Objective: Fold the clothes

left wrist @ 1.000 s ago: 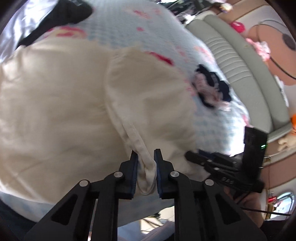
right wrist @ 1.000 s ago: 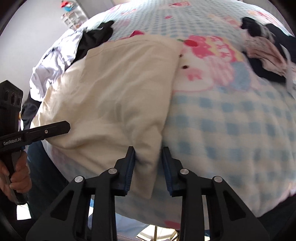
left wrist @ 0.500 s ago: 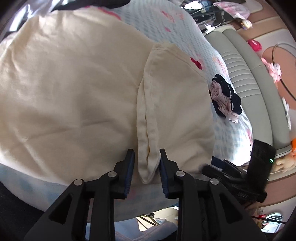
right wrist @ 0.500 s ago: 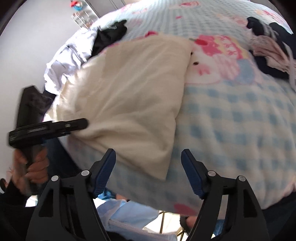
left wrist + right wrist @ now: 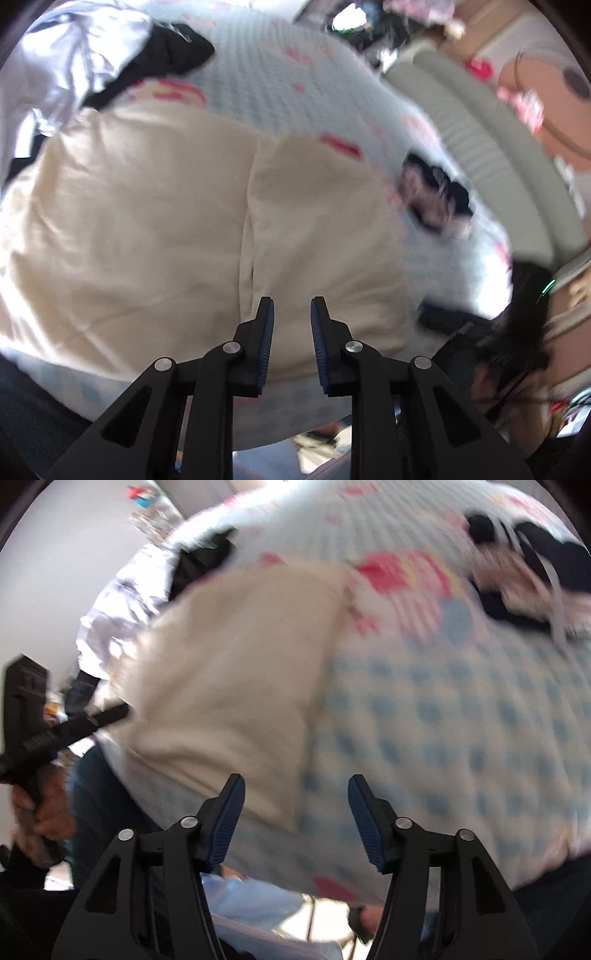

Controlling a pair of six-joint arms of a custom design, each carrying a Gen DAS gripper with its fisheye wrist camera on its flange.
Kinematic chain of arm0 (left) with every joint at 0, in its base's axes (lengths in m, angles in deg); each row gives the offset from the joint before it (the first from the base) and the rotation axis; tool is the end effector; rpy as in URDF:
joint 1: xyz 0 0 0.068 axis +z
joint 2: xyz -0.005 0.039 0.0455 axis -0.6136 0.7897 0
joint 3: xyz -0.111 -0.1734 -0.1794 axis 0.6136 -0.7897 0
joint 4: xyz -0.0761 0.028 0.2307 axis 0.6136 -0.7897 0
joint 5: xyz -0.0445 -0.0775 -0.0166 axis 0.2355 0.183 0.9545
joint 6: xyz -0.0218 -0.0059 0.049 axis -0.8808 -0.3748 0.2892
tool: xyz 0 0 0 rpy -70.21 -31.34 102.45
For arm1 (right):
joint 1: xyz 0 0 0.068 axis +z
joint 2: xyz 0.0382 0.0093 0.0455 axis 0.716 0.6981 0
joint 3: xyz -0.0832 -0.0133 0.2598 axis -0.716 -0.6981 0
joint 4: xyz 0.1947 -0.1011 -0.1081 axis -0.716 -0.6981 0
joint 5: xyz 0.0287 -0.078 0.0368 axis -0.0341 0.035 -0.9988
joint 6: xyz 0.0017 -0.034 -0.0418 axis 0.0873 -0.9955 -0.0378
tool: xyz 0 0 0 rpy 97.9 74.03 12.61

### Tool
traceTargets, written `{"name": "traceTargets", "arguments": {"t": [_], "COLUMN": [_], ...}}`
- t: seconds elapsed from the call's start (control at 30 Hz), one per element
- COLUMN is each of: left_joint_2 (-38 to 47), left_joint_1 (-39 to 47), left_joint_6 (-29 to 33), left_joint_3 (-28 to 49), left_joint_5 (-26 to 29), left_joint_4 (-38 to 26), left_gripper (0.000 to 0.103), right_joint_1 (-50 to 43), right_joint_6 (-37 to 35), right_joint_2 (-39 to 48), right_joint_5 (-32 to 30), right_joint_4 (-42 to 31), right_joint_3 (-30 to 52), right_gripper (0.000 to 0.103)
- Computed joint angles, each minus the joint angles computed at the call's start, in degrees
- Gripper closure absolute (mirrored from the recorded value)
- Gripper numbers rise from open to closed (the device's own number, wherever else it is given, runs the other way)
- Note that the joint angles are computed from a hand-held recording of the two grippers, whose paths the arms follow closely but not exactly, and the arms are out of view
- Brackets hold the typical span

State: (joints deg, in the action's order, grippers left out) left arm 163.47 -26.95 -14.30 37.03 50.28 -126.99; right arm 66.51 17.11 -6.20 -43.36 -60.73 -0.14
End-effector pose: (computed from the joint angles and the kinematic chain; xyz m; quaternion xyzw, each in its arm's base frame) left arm 0.3620 0.0483 0.1355 0.2241 0.9239 -0.2845 0.1235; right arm 0.2058 0.0807 0.1887 0.1063 0.9535 0.1609 0.2316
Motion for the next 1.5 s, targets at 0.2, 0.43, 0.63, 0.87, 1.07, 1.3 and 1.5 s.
{"name": "traceTargets", "arguments": {"t": [0.2, 0.43, 0.63, 0.87, 1.07, 1.3, 1.5], "left_joint_2": [3.8, 4.7, 13.1, 27.7, 18.0, -2.2, -0.8], "left_joint_1": [-0.3, -6.8, -16.9, -13.1, -9.3, -6.9, -2.6], "left_joint_6": [2.0, -1.7, -11.0, -16.7, -21.3, -4.2, -8.1], "left_joint_3": [6.1, 15.4, 22.3, 42.3, 31.6, 1.4, -4.1], "left_joint_5": [-3.9, 1.9, -1.6, 3.5, -1.0, 2.6, -1.5], "left_joint_4": [-3.6, -2.1, 3.0, -10.2, -0.4, 4.6, 6.2], "left_gripper": [0.08, 0.071, 0.071, 0.084, 0.082, 0.071, 0.087], "right_joint_1": [-4.4, -11.5, -13.1, -16.6, -16.2, -10.4, -1.2], "right_joint_6": [-6.5, -11.3, -12.7, -9.0, -8.1, -2.9, -0.1], "right_joint_2": [14.1, 10.4, 27.8, 38.4, 30.1, 15.4, 14.5], "right_joint_5": [-4.1, -2.8, -1.5, -6.2, -2.0, 0.3, 2.1], "right_joint_4": [-2.6, -2.5, 1.6, 6.2, 5.4, 5.0, 6.3], "right_joint_3": [5.8, 12.3, 26.4, 27.4, 23.3, 11.8, 2.8], "right_gripper": [0.041, 0.038, 0.038, 0.032, 0.032, 0.032, 0.034]}}
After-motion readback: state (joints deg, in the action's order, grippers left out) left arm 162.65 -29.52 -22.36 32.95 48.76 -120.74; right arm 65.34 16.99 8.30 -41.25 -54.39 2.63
